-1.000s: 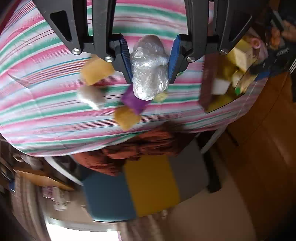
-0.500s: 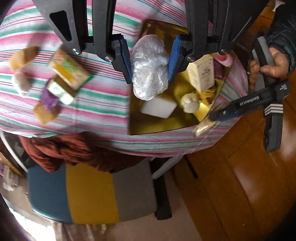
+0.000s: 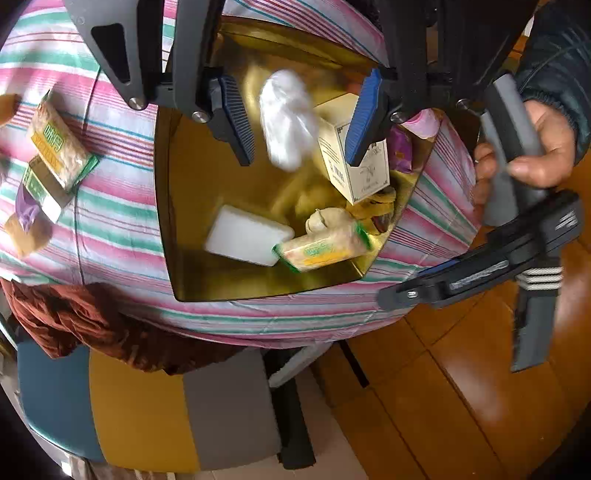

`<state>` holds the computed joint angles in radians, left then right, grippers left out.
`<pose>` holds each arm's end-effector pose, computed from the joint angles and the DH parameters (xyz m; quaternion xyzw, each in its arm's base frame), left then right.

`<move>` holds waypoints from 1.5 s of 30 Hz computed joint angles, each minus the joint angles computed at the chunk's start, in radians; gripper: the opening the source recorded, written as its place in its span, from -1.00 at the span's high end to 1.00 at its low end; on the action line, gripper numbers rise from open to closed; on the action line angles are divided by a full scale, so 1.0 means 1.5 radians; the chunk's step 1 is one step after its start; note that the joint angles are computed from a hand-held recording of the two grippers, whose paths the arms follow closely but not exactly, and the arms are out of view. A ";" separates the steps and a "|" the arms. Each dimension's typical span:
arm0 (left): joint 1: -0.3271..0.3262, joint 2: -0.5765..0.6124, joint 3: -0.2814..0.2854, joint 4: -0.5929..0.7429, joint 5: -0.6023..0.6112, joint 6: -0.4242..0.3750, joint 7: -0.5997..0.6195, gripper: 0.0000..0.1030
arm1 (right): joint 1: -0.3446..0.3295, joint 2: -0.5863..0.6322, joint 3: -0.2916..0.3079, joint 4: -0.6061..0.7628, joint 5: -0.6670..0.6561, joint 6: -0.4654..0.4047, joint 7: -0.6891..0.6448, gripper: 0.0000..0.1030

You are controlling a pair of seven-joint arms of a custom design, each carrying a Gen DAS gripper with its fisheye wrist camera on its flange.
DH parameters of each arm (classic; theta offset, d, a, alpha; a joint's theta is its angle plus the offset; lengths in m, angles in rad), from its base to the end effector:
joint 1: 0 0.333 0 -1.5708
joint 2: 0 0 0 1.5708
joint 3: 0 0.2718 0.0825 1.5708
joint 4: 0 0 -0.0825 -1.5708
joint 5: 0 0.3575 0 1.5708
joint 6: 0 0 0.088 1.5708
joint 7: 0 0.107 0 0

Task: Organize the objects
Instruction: 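Carry the snack packet and plastic bundle to the gold tray and release, then move both tools from the gold tray back toward the pile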

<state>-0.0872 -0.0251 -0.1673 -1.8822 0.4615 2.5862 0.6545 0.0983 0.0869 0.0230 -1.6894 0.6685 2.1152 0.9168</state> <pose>0.5574 -0.1544 0.5617 -0.7557 0.5243 -0.3032 0.2490 0.5854 0.0996 0.5425 -0.8115 0.4715 0.0136 0.3448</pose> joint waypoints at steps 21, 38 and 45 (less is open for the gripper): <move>0.022 -0.139 -0.095 -0.156 0.126 -0.018 -0.122 -0.71 | 0.036 -0.098 -0.016 -0.140 -0.083 0.111 0.035 0.00; 0.012 -0.160 -0.116 -0.173 0.172 -0.041 -0.165 -0.81 | 0.067 -0.137 -0.032 -0.195 -0.090 0.178 0.041 -0.36; 0.004 -0.153 -0.117 -0.168 0.171 -0.039 -0.155 -0.81 | 0.062 -0.134 -0.038 -0.195 -0.090 0.179 0.048 -0.36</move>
